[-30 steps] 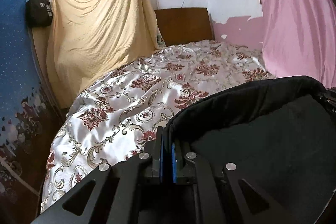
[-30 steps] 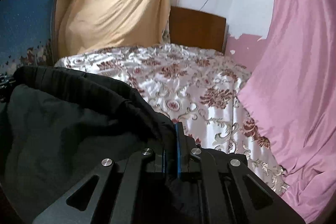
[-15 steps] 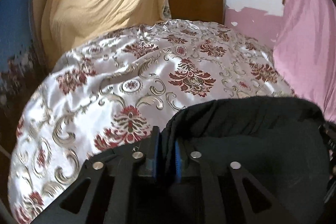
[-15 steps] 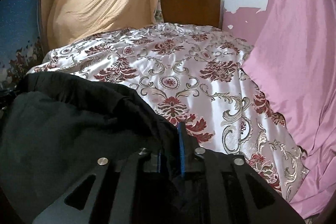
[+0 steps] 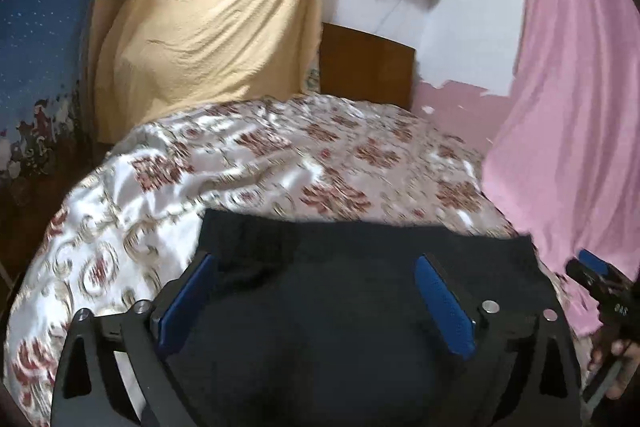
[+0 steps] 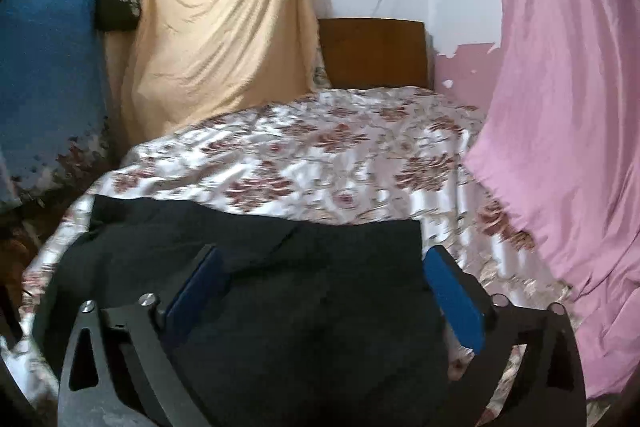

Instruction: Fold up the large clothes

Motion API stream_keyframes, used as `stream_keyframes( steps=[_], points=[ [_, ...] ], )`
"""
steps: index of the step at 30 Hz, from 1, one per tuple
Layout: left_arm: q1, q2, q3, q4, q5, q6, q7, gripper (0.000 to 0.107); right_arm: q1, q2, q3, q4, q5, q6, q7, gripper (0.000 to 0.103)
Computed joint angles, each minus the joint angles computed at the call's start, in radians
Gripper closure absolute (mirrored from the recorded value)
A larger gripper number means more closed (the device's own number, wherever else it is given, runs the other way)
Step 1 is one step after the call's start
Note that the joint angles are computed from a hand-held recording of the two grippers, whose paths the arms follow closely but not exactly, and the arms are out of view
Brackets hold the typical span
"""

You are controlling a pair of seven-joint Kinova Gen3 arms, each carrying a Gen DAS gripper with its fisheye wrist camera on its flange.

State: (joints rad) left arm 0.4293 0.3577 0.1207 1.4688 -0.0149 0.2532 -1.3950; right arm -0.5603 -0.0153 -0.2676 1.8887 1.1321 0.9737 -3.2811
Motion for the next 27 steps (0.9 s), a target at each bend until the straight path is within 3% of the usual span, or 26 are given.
stream_keyframes(
  steps=[2,4,7,9,15,19,23,27],
  points=[
    [-0.067,-0.022,0.088,0.063,0.053,-0.023,-0.081,0.005,-0.017,-0.003,-0.018,0.018,-0.001,-0.012,-0.042,0.003],
    [-0.085,-0.032,0.115,0.093,0.052,-0.017,-0.114,0.005,-0.034,0.003,-0.031,0.033,0.006,-0.026,-0.079,0.003],
    [-0.004,-0.023,0.035,0.104,-0.003,-0.011,-0.121,0.005,-0.065,0.045,-0.036,0.037,0.042,-0.02,-0.139,0.002],
    [0.044,0.006,-0.015,0.077,-0.045,0.004,-0.104,0.005,-0.075,0.087,-0.017,0.008,0.025,-0.011,-0.115,0.002],
    [0.045,0.106,-0.004,-0.037,-0.058,0.038,-0.13,0.005,-0.104,0.224,0.098,-0.142,-0.114,0.116,0.092,0.002],
    [0.053,0.163,-0.02,-0.151,-0.049,0.118,-0.118,0.005,-0.051,0.219,0.141,-0.129,-0.146,0.065,0.151,0.002],
    [-0.01,0.25,0.027,-0.31,0.025,0.277,-0.11,0.004,-0.017,0.213,0.207,-0.11,-0.186,-0.023,0.199,0.002],
    [-0.115,0.328,0.12,-0.398,0.167,0.349,-0.172,0.004,0.145,0.206,0.135,-0.056,-0.212,-0.186,0.162,0.002]
  ],
)
